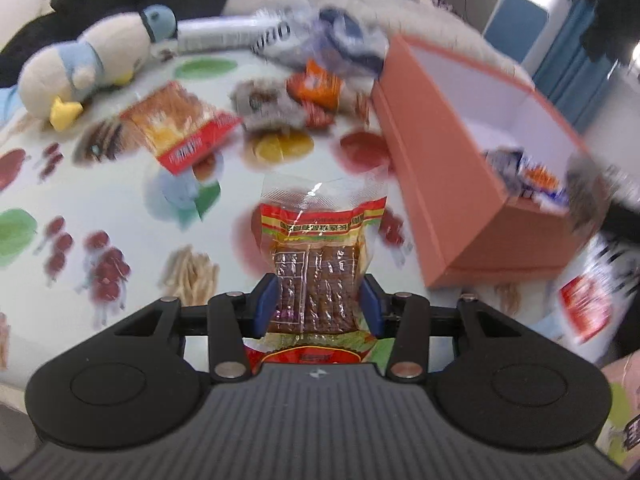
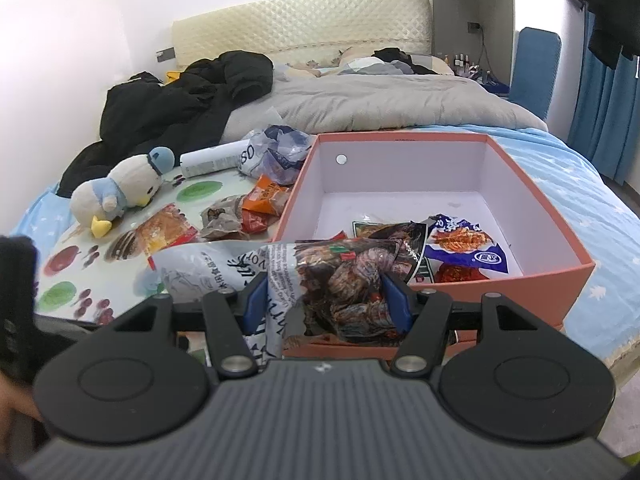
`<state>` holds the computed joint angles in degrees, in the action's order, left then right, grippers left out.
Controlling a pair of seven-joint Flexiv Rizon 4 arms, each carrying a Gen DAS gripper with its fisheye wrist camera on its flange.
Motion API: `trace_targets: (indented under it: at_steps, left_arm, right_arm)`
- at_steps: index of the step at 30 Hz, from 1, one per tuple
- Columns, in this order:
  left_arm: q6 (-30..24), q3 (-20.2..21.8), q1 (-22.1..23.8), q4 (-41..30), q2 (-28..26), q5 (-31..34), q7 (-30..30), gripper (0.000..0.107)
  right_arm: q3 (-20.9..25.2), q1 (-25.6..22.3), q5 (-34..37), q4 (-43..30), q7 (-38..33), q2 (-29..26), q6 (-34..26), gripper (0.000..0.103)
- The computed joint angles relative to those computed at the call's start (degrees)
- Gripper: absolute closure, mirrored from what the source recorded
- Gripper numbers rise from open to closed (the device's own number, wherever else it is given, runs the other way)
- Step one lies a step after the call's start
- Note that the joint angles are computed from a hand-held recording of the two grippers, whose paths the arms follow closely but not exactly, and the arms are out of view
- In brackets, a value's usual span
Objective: Organize snacks
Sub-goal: 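Carry white shrimp bag with right tool while left tool carries red sausage packet over pink box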
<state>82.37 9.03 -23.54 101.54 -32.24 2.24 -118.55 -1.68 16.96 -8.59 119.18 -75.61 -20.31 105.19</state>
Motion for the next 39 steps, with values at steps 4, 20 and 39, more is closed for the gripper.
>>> trace_targets:
  at_steps: [4, 20, 39]
  left_arm:
    - [1.43, 1.09, -0.58, -0.29, 2.52, 0.71, -0.74, 0.057]
    - [-6.14, -6.48, 2.35, -29.01, -8.57, -3.07, 11.47, 0.057]
    - [-37.42, -10.05, 3.12, -74.19, -35.38, -8.14, 19.63, 0.054]
  right_arm:
    - [0.66, -0.86, -0.34, -0.47, 0.08, 0.36, -0.35, 0.040]
    - [4.83, -10.63, -4.14, -14.56, 0.85, -4.86, -6.46, 0.040]
    - [10.83, -17.66, 0.99, -31.91, -4.07, -17.09, -25.02, 0.038]
